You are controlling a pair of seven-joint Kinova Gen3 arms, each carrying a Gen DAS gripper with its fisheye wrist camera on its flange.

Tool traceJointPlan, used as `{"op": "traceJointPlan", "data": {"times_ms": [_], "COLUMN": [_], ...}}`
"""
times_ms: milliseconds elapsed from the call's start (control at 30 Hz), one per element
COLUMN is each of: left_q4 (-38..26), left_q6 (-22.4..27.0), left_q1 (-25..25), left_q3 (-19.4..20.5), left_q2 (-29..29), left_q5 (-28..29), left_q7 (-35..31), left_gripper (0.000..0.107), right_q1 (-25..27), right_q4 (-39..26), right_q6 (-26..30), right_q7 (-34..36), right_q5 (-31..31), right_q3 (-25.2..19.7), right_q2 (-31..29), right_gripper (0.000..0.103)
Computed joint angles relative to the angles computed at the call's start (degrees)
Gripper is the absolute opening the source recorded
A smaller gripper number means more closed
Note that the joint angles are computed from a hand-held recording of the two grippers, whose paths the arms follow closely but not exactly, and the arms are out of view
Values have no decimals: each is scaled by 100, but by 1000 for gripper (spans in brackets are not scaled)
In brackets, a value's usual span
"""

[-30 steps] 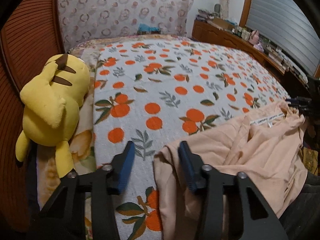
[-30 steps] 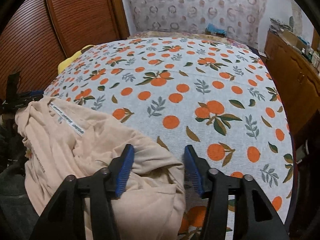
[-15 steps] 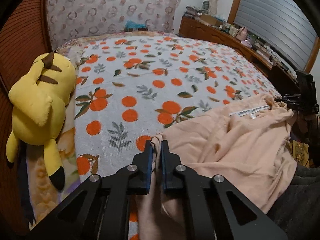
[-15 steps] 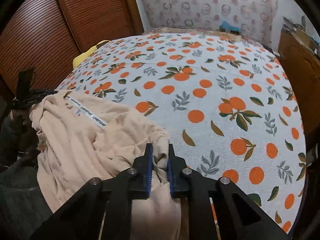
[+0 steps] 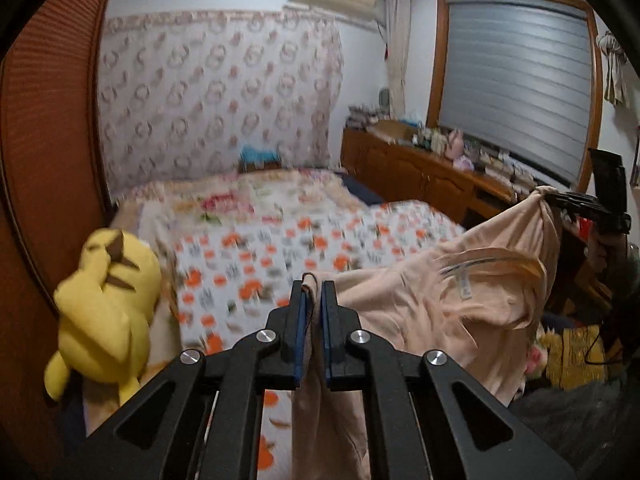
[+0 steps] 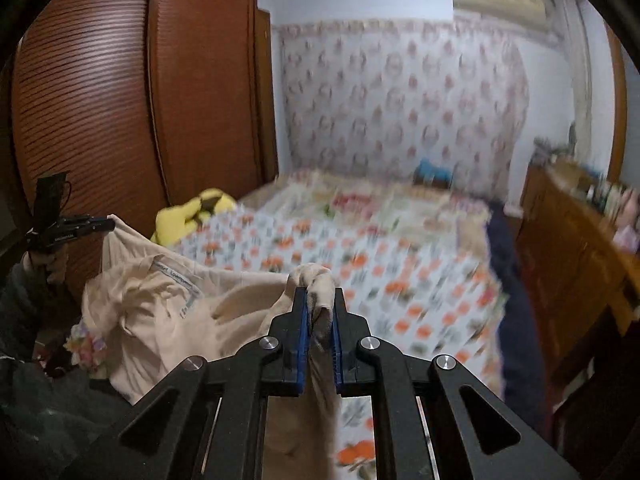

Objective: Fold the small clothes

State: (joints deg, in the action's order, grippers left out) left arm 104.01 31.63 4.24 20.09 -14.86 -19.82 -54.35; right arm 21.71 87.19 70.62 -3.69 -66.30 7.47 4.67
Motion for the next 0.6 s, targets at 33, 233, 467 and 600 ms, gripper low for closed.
{"op": "traceJointPlan", "data": {"times_ms": [33,233,467,600], "left_q4": [-73,-353,-519,-789], "left_q6": [-65,-219,-470,-603], "left_q1": [-38,-577,-984,-1211], "left_q3": [-12,460,535,516], "left_q2": [-55,-387,-832,-885], "left_q5": [-30,-425,-251,-58], "left_q7": [35,227,-8,-301], "left_gripper": [8,8,8,7], "right_q1": [53,304,511,509], "right_q4": [-89,-383,-333,-382], "right_q6": [83,434,739,753], "right_q7": [14,191,461,526], "right_q5": [-78,-629,-1204,-1418], "right_q3": [35,294,637,773], "right_q2": [-27,-226,-440,-591], "right_gripper": [9,9,9,9]}}
